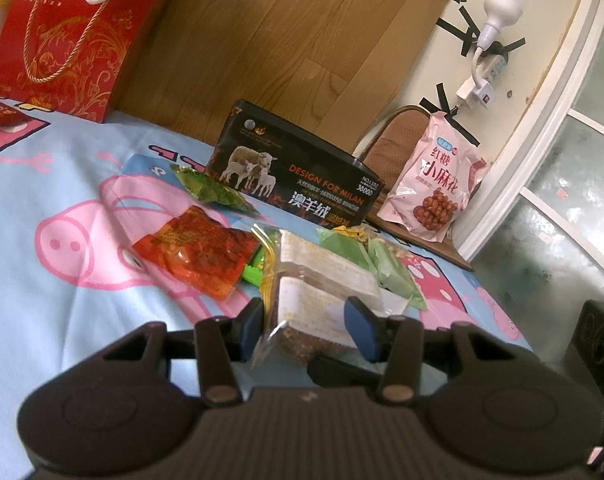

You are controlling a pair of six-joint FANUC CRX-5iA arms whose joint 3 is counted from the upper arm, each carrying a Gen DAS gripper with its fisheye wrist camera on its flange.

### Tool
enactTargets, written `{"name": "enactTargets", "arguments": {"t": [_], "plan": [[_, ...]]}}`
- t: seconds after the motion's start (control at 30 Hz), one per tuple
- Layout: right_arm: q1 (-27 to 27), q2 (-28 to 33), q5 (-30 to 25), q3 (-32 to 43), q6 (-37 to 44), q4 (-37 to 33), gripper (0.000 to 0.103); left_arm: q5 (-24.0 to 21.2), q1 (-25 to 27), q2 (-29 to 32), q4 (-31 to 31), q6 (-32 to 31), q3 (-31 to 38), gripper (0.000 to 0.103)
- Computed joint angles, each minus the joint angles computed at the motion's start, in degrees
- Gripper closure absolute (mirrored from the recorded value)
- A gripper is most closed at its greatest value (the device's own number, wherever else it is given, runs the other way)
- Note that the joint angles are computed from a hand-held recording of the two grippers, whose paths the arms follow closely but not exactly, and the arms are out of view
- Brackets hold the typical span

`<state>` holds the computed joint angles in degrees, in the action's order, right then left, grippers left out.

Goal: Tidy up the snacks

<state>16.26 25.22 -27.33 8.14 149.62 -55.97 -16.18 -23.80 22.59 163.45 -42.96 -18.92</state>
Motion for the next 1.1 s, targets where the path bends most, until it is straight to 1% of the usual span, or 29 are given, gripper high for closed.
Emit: {"name": "enactTargets", "arguments": {"t": [0.13, 0.33, 0.4, 0.53, 0.6, 0.7, 0.83, 0.9, 1.0, 1.1], "plan": [[-0.04, 0.03, -0.07, 0.03, 0.07, -0.07, 0.054, -0.02, -0.01, 0.03, 0.09, -0.12, 0.03, 0.059], [-0.01, -0.29, 0.88, -0.44, 1.17, -0.92, 0.054, 0.89, -0.78, -0.36, 3.15, -3.59, 0.62, 0.058], [-0.25, -0.59, 1.31, -0.86, 2.73, -2.32, 0.054, 0.60, -0.82, -0.49, 3.35, -3.75, 0.52, 0.058], [-0.78, -0.92, 1.96, -1.33, 5.36, -4.92, 0.054, 1.95, -1.44, -0.88, 5.77, -6.75, 1.38, 0.058], [-0.98, -1.04, 2.22, -1.41, 5.63, -5.66, 0.054, 2.14, -1.34, -0.85, 4.35, -5.78, 1.55, 0.058], [-1.44, -1.27, 2.36, -1.30, 5.24, -6.62, 0.054, 1.12, -0.76, -0.64, 0.36, -2.64, 1.63, 0.058], [-2.29, -1.75, 3.11, -1.18, 7.57, -9.58, 0.054, 0.92, -1.13, -0.49, 1.66, -5.84, 3.08, 0.058], [-2.38, -1.62, 3.69, -0.83, 7.82, -9.71, 0.054, 1.13, -1.16, -0.06, 1.10, -5.78, 3.85, 0.058], [-2.24, -1.24, 4.39, -0.25, 6.44, -8.39, 0.054, 0.80, -0.64, 0.79, -2.44, -2.52, 4.50, 0.058], [-2.42, -1.20, 4.75, 0.06, 6.37, -8.48, 0.054, 0.24, -0.31, 1.25, -4.39, -1.01, 5.01, 0.058]]}}
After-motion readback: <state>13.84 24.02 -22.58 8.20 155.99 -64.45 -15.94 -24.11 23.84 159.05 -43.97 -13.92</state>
